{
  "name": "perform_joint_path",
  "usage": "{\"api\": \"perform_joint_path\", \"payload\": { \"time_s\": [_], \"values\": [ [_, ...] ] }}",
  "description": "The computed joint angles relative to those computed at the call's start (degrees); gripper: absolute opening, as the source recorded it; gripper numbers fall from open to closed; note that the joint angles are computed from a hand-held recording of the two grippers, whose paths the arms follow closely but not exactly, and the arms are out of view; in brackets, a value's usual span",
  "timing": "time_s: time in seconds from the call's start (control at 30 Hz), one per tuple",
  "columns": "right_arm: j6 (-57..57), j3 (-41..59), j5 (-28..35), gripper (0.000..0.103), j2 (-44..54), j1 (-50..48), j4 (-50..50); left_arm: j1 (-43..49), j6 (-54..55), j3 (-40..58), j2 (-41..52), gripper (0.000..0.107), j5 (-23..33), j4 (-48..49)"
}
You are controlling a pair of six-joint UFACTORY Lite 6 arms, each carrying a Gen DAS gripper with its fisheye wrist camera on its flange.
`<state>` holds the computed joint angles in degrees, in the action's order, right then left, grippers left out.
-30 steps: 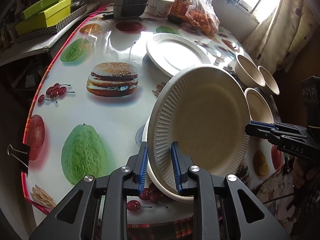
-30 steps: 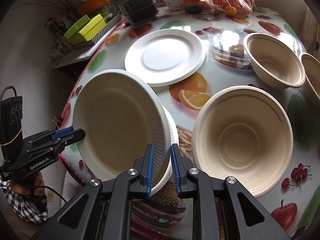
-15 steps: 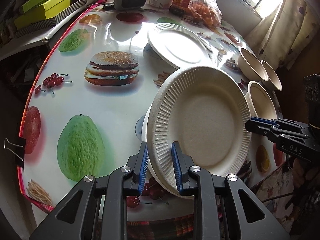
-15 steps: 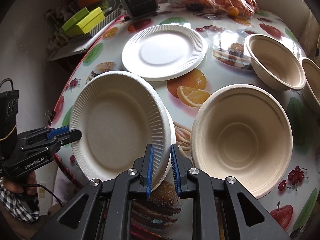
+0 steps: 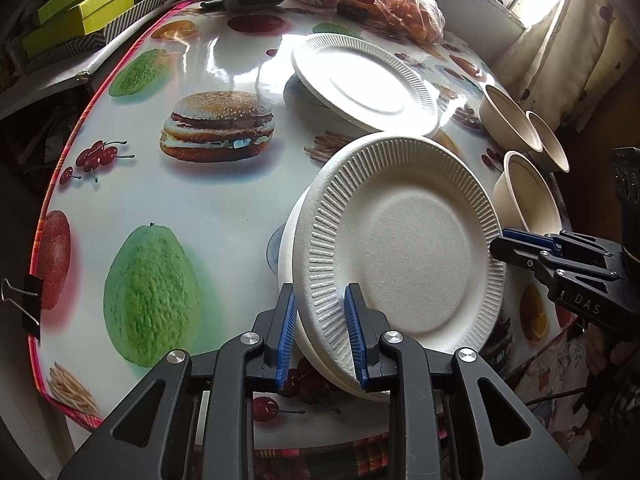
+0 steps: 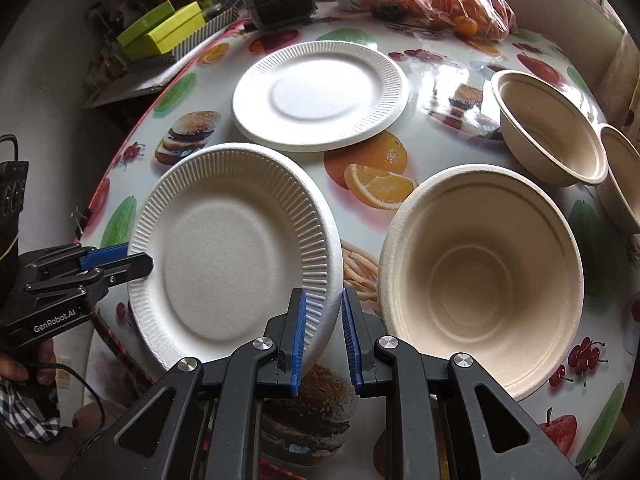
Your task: Organize plates and bowls
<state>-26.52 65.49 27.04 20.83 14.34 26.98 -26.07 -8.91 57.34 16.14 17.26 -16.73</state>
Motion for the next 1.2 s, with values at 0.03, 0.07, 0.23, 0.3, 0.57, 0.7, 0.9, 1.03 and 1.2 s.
{"api": "perform_joint_path", "payload": {
  "time_s": [0.03,0.07,0.23,0.3,0.57,0.7,0.9,1.03,1.2],
  "values": [
    [0.1,0.1,-0.1,0.019,0.1,0.0,-0.1,0.1,0.3,0.0,0.1,0.026,0.0,-0.3],
    [0.5,0.1,-0.2,0.019,0.1,0.2,-0.4,0.2,0.7,0.1,0.2,0.026,0.0,-0.7],
    [1.4,0.2,-0.5,0.019,0.3,0.6,-1.0,0.0,-0.2,0.4,0.7,0.026,-0.2,0.1],
    [1.2,0.3,-0.5,0.021,0.5,0.6,-0.8,0.1,0.1,0.3,0.6,0.026,-0.4,-0.2],
    [1.9,0.9,-0.6,0.030,1.0,0.8,-1.4,0.5,0.3,0.2,0.4,0.027,-0.2,-0.1],
    [2.3,1.1,-0.7,0.032,1.2,0.9,-1.5,0.6,0.7,0.2,0.6,0.034,-0.3,-0.6],
    [2.3,0.8,-0.8,0.035,0.7,1.0,-1.1,0.9,0.9,-0.1,0.2,0.036,-0.4,-0.7],
    [0.3,0.5,-0.6,0.038,-0.2,0.3,1.4,1.3,1.1,0.0,-0.7,0.042,-0.3,-0.8],
    [0.3,1.0,-0.4,0.041,-0.5,-0.3,1.9,2.2,1.4,0.9,-1.2,0.042,0.1,-0.7]
  ]
}}
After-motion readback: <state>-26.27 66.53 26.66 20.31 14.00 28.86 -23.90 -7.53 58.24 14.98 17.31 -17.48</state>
